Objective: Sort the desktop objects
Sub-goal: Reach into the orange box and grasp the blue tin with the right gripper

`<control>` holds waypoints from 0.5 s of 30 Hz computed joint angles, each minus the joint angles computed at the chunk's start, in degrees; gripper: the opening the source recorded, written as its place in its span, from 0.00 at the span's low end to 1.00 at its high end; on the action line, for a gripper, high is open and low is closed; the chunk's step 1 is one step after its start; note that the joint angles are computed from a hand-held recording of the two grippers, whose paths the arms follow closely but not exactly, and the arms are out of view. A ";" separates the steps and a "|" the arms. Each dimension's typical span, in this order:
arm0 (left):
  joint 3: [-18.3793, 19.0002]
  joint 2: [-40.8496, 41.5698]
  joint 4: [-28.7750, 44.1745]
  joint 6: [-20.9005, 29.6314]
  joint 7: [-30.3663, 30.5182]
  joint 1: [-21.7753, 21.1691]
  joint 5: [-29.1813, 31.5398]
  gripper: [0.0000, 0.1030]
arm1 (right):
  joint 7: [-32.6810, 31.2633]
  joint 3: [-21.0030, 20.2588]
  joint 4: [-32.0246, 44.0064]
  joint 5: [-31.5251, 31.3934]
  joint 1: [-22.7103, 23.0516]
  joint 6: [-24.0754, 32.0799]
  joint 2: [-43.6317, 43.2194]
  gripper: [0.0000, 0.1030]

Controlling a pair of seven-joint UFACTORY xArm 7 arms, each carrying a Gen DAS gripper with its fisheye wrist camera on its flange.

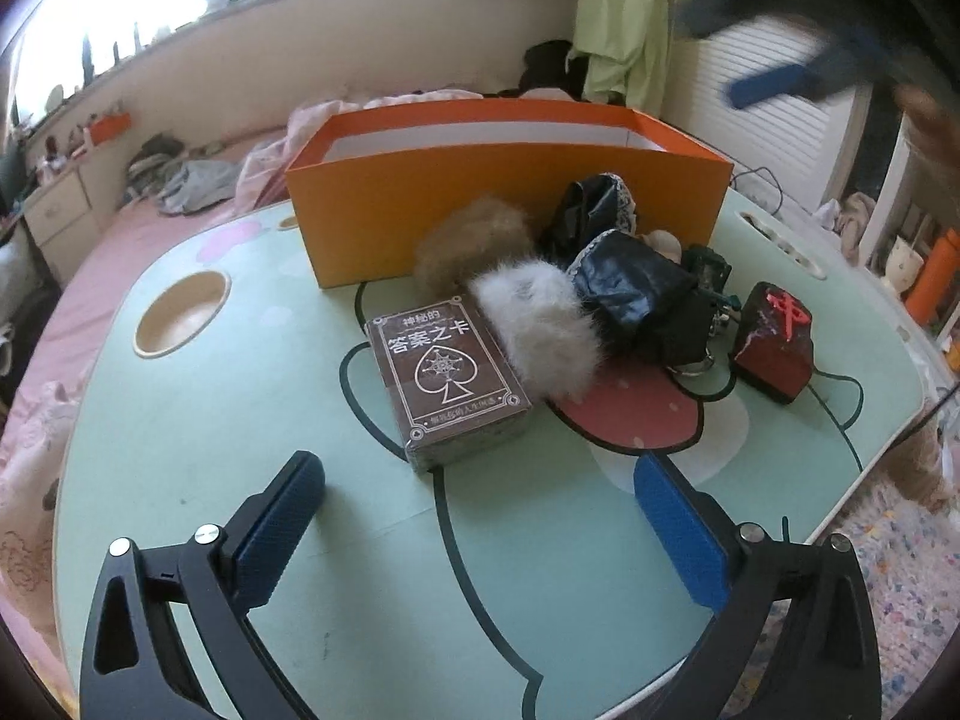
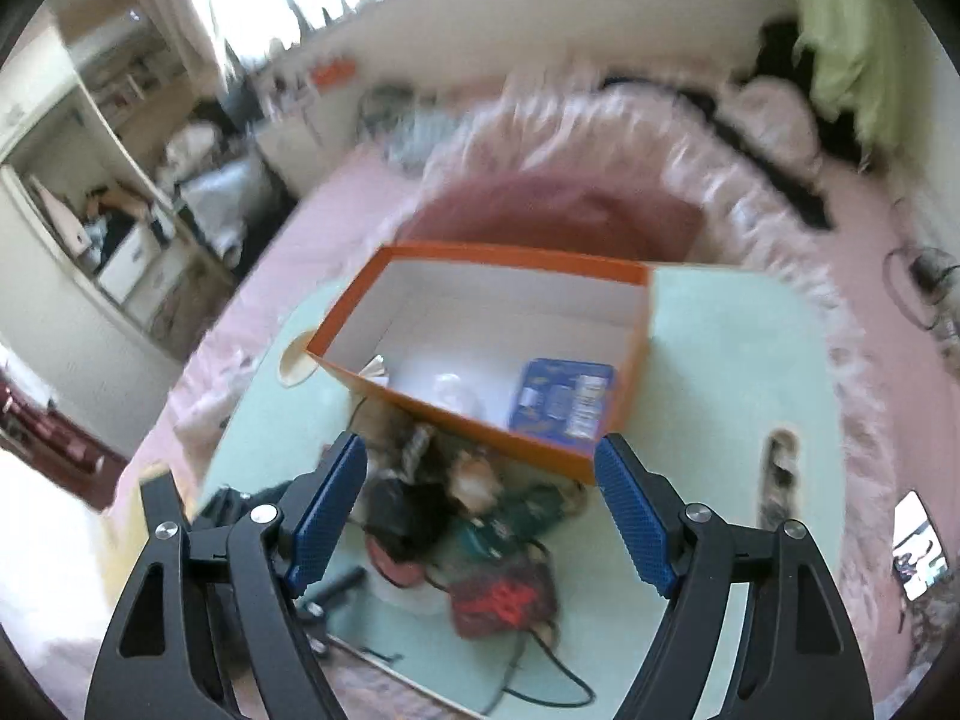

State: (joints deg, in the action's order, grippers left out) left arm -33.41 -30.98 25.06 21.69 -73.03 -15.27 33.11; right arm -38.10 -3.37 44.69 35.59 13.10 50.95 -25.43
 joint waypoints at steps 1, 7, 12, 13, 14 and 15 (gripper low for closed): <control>-0.07 -0.22 -0.21 -0.12 -0.23 0.05 0.10 1.00 | 3.06 1.96 4.41 -3.28 -0.11 2.05 4.32 0.76; -0.18 -0.47 -0.44 -0.60 -0.43 0.34 0.38 1.00 | 19.40 9.75 16.08 -22.20 -0.84 6.36 18.23 0.76; 0.05 -1.01 -1.01 -1.67 -0.18 0.66 0.27 1.00 | 29.94 11.37 22.12 -36.46 0.68 10.65 25.67 0.76; 0.10 -1.22 -1.23 -2.05 -0.20 0.75 0.18 1.00 | 31.28 11.55 22.95 -38.74 1.22 10.99 26.64 0.76; 0.14 -1.52 -1.52 -2.41 -0.22 0.81 0.03 1.00 | 32.87 11.68 24.11 -41.57 1.79 12.00 27.77 0.76; 0.18 -1.86 -1.82 -2.72 -0.19 0.83 -0.19 1.00 | 34.13 11.73 24.72 -43.57 2.33 12.79 28.48 0.76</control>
State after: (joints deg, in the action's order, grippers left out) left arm -33.24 -32.85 23.24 18.97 -73.22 -14.45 32.93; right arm -3.97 8.35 69.40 -7.98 15.43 63.74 3.05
